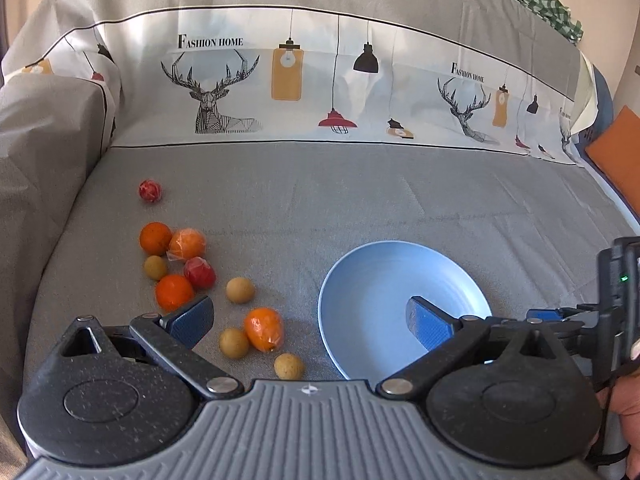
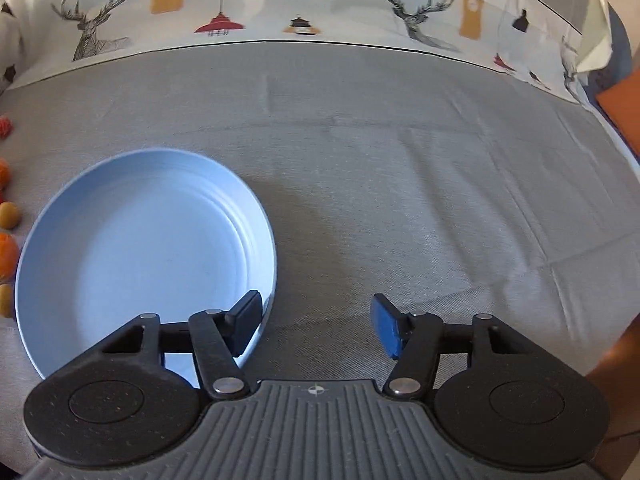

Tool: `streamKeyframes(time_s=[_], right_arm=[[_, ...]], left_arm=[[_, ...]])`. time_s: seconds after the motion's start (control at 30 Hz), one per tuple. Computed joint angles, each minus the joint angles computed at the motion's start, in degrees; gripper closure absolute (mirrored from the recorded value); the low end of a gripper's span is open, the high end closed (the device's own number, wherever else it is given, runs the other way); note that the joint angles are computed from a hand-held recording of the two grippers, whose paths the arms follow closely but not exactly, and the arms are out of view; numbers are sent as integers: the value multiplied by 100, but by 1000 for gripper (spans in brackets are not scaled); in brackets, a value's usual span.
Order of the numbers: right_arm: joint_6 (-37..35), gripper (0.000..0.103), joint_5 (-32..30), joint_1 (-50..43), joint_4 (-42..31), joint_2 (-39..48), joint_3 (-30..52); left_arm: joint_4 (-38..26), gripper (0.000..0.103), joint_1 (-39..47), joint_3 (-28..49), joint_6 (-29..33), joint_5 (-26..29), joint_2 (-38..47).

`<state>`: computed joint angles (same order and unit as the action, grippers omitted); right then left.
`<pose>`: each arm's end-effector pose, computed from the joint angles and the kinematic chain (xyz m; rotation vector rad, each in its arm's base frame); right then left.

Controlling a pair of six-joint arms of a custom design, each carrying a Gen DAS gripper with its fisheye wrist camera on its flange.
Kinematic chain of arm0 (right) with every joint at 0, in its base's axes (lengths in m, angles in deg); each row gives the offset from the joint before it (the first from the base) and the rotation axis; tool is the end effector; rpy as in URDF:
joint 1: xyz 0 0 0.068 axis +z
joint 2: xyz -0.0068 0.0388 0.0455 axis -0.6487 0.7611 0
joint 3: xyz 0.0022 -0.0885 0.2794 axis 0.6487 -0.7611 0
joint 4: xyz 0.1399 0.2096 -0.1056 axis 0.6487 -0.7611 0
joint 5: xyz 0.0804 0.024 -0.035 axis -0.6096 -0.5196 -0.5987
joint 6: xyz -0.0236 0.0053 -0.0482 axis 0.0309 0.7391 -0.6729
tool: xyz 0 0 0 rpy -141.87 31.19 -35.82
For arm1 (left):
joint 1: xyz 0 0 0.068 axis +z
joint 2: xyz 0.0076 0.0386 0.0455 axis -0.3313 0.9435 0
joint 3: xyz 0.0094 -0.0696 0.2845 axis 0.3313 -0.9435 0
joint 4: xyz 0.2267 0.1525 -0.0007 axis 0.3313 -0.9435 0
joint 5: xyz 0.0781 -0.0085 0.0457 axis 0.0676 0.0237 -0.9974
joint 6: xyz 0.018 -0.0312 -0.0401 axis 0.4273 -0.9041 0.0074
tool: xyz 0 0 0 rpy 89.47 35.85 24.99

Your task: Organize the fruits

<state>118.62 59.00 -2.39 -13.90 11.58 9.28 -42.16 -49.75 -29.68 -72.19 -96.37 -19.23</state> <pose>0.2433 0.1706 0.1840 0.0871 2.5790 -0.1893 0.2150 -0.1173 0.2474 0.0750 2.3973 -0.1694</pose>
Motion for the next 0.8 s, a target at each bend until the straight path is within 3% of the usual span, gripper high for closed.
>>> streamKeyframes(time_s=[0.2, 0.43, 0.7, 0.8], right_arm=[[-273, 36, 133, 153, 366, -680, -184], [-640, 16, 402, 523, 903, -999, -384], [-639, 13, 678, 675, 1510, -991, -414], [-538, 1, 992, 828, 1606, -958, -426]], left_arm=[[24, 1, -154, -53, 40, 80, 1], [8, 1, -188, -94, -57, 291, -7], [30, 1, -211, -69, 5, 367, 81], [48, 1, -255, -67, -6, 359, 108]])
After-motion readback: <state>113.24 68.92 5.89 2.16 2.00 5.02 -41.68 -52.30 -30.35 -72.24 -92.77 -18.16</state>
